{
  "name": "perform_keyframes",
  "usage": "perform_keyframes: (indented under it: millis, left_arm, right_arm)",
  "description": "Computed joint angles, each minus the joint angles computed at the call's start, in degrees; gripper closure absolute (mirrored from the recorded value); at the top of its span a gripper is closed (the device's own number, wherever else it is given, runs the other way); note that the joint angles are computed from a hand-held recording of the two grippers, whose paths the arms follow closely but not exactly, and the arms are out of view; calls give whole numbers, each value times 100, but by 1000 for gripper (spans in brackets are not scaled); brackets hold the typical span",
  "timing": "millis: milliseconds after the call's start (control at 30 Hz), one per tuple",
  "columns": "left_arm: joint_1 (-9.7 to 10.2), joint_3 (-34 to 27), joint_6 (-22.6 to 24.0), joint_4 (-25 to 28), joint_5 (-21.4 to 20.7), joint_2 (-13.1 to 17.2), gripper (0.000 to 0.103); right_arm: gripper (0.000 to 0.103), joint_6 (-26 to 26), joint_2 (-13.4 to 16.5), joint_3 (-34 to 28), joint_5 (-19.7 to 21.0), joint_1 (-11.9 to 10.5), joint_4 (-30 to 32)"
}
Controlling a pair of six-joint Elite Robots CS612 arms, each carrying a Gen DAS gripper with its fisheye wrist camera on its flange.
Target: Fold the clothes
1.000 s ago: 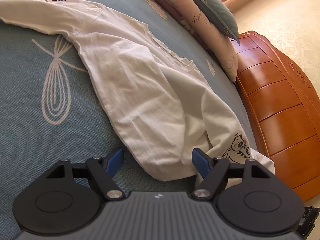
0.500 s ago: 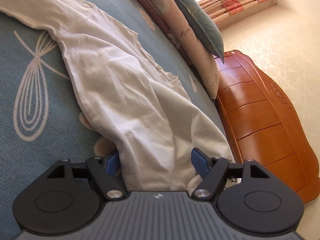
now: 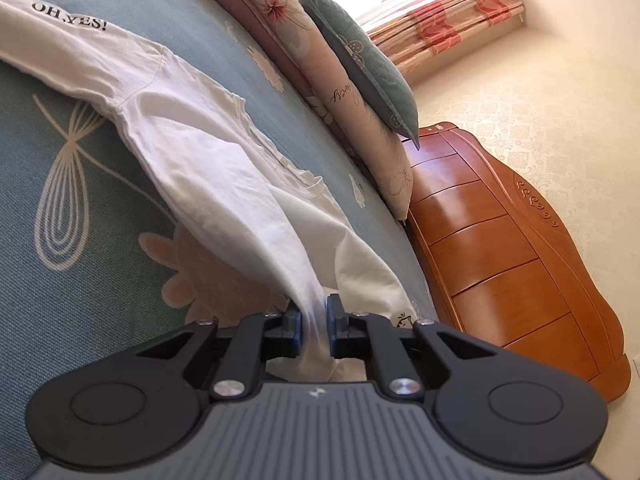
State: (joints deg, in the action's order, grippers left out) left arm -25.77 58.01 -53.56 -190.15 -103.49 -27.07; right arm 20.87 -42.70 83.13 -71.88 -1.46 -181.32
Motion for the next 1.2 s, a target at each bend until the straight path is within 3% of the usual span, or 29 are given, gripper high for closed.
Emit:
perform_keyframes:
  millis: [167, 367, 433, 467, 500, 567, 633, 700, 900, 1200]
  left_arm:
    - [94, 235, 229, -204, 100, -234, 98]
    - [170, 134, 689, 42, 472, -332, 99]
    - [204, 158, 817, 115, 291, -358, 97]
    - [205, 207, 873, 168, 256, -380, 91]
    - [192, 290, 961, 227, 275, -419, 77]
    - [162, 478, 1146, 288, 334, -501, 60]
    - [123, 739, 1383, 116, 426, -596, 53]
    - [99, 944, 1617, 27, 457, -686, 39]
    - [41, 1310, 2608, 134, 658, -860, 32]
    - [147, 669, 2565, 240, -63, -396, 28]
  right_arm:
    - [51, 32, -51, 81, 46, -10, -122]
    - [50, -28, -134, 183, 54, -4, -262]
    - [47, -54, -151, 198, 39, 0, -299]
    - [46, -68, -160, 205, 36, 3, -320]
    - [46, -86, -162, 201, 42, 4, -312]
    - [45, -124, -166, 190, 57, 8, -292]
    - [44, -217, -169, 180, 101, 11, -276]
    - [38, -369, -175, 175, 148, 14, -243]
    - [31, -460, -142, 203, 396, -52, -82]
    - [30, -207, 140, -79, 1015, -164, 263]
